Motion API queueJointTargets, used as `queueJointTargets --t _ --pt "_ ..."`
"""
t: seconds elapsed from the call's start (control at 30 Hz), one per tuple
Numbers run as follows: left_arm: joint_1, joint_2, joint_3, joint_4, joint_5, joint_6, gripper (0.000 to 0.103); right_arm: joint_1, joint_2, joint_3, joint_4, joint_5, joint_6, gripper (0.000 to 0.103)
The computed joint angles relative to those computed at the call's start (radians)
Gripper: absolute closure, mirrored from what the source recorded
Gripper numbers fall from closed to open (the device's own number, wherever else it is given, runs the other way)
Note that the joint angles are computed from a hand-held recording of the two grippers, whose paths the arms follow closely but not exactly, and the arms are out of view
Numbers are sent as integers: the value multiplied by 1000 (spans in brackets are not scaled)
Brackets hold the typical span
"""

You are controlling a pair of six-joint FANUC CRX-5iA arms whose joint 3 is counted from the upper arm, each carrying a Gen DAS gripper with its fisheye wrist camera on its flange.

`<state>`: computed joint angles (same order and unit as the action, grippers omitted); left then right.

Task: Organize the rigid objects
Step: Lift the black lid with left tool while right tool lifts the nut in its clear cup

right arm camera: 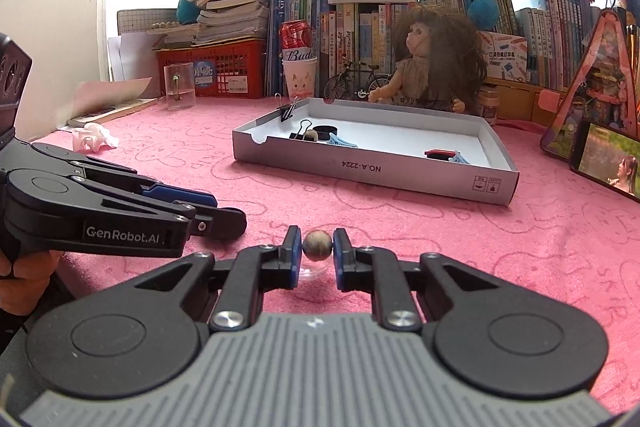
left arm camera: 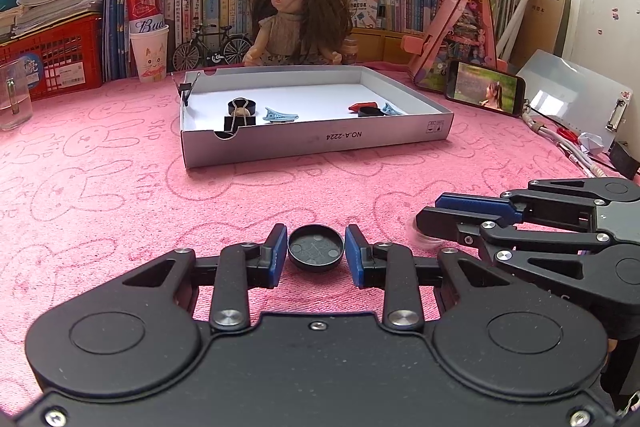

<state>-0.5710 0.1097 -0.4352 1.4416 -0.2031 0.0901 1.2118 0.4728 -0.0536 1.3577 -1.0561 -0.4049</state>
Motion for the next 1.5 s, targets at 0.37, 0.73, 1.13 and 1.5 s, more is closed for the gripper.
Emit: queueJointTargets --t 0.37,0.73,1.13,1.5 --pt "-77 -16 -29 254 90 -238 62 4 -12 -28 11 3 -15 38" --pt "-49 -11 -29 130 60 -149 73 7 9 1 -16 0 49 37" --pt "-65 -12 -28 194 68 -189 74 6 12 6 -17 -7 45 69" --pt "-80 -2 -7 224 94 -198 74 7 15 13 -19 -55 18 69"
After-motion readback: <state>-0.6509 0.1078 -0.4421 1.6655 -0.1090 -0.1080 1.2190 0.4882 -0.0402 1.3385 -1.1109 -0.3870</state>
